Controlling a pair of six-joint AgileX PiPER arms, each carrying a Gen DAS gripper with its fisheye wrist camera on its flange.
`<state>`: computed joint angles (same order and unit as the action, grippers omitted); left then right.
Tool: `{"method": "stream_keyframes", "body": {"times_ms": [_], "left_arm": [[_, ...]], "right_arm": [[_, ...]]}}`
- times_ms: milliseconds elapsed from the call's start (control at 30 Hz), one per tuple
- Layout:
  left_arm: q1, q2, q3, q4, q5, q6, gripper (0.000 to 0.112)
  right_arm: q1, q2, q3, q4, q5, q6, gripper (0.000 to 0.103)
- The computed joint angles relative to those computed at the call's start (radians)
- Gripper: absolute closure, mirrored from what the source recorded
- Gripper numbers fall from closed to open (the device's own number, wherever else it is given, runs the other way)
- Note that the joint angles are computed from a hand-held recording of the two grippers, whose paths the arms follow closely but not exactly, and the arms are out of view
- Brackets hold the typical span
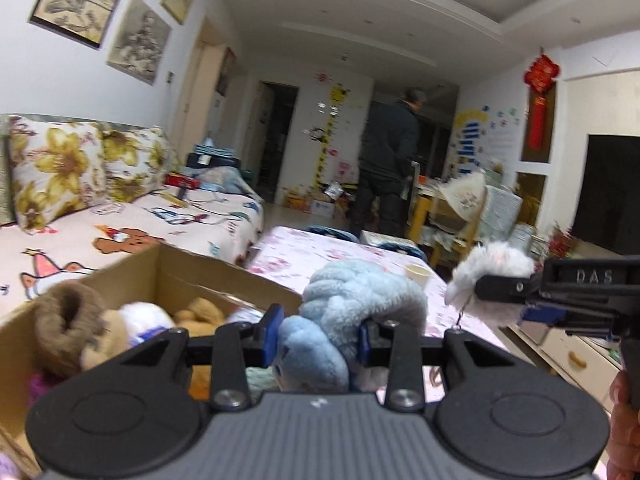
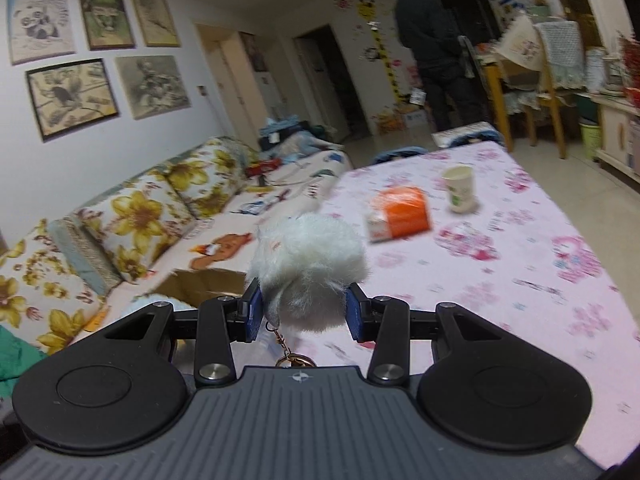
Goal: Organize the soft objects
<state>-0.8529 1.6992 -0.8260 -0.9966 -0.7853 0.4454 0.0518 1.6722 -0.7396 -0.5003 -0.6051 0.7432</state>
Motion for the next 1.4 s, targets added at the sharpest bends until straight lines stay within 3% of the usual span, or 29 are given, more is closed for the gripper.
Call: {"method": "stream_keyframes", "body": {"times_ms": [267, 467, 733, 833, 867, 900, 1033, 1100, 1167, 1400], "left_arm": [[0.039, -0.022, 0.029, -0.109, -0.016, 0.072, 0.077], [0.064, -0.009, 0.016, -0.220, 0.006, 0.175, 0.077], [0.096, -0.002, 0.003, -0.318, 0.071, 0.292, 0.075], [0.087, 0.011, -0.011, -0.359, 0.068, 0.344, 0.061], [0.085, 0.012, -0.012, -0.364, 0.067, 0.352, 0.050], [0.083, 0.010, -0.010, -0.361, 0.067, 0.353, 0.041], [0.064, 0.009, -0.005, -0.363, 0.035, 0.361, 0.026], [0.046, 0.019, -0.014, -0.380, -0.013, 0.375, 0.010], [0.023, 0.028, -0.017, -0.383, -0.067, 0.384, 0.010], [-0.014, 0.033, -0.025, -0.380, -0.130, 0.395, 0.010]], "right_arm": [[0.074, 0.127, -0.186, -0.111, 0.001, 0.075, 0.052], [0.127, 0.245, -0.356, -0.165, 0.066, 0.089, 0.052], [0.162, 0.353, -0.554, -0.356, 0.169, 0.239, 0.051], [0.196, 0.414, -0.671, -0.486, 0.248, 0.369, 0.041], [0.200, 0.424, -0.687, -0.513, 0.261, 0.398, 0.024], [0.199, 0.422, -0.680, -0.500, 0.259, 0.393, 0.011], [0.179, 0.375, -0.591, -0.322, 0.217, 0.234, 0.006], [0.168, 0.350, -0.548, -0.249, 0.201, 0.180, 0.004], [0.156, 0.317, -0.490, -0.150, 0.182, 0.105, 0.004], [0.102, 0.185, -0.223, 0.179, 0.078, -0.165, 0.000]]}}
